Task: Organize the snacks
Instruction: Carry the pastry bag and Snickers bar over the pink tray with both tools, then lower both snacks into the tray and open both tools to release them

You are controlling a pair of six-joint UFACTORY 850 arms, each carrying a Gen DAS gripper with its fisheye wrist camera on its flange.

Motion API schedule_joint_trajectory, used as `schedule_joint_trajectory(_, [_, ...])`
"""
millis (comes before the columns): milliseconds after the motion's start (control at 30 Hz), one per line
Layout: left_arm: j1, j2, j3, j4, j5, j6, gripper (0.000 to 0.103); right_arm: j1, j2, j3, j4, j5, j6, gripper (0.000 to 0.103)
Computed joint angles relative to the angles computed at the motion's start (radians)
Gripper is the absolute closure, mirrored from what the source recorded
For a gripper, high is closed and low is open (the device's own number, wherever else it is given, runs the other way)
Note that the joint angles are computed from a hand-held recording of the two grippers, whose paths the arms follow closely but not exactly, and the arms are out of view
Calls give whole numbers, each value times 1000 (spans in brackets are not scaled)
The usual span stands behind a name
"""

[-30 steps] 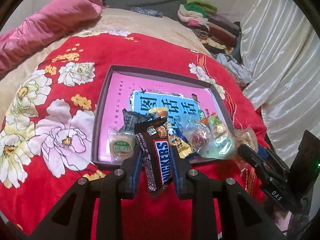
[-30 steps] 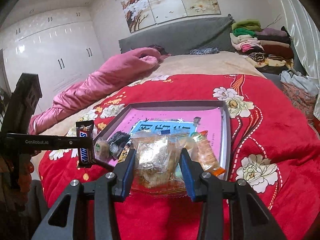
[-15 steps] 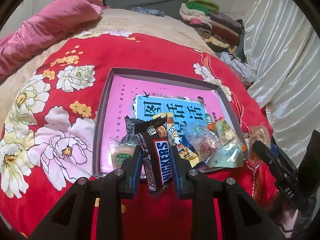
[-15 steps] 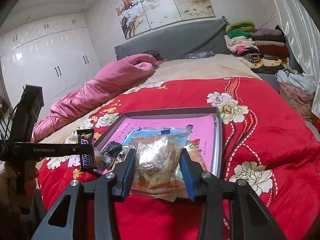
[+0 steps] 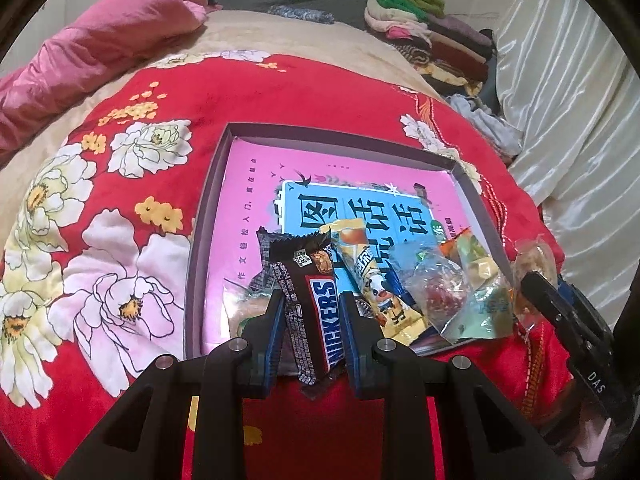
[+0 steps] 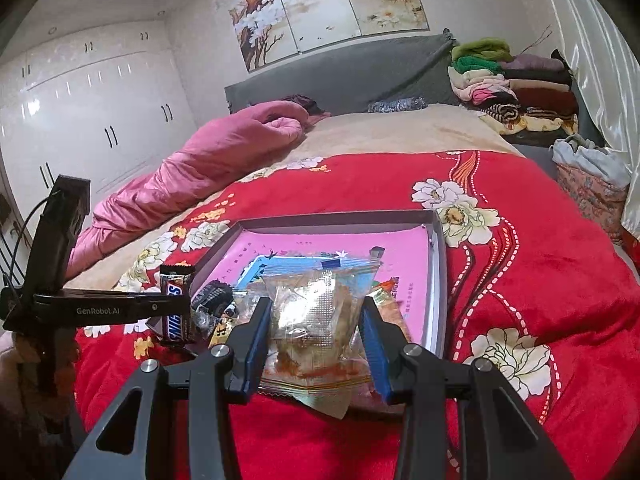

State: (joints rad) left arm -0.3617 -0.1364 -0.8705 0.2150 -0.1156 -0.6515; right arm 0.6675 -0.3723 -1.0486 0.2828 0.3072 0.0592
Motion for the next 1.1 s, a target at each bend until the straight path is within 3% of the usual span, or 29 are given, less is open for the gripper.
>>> schedule_joint_trajectory(500, [-4,-34,-20,-27,-4,35,84,12,-64,-73,207,-46,-241,59])
schedule_joint_trajectory(833, [-8,-46,-23,-77,-4,83,85,17,-95,-110,233,-60,-303,59])
schedule_joint_trajectory(1100, [-6,-49,-26,-117,-3,122,85,18,-114,-135,169,-75,-252,59])
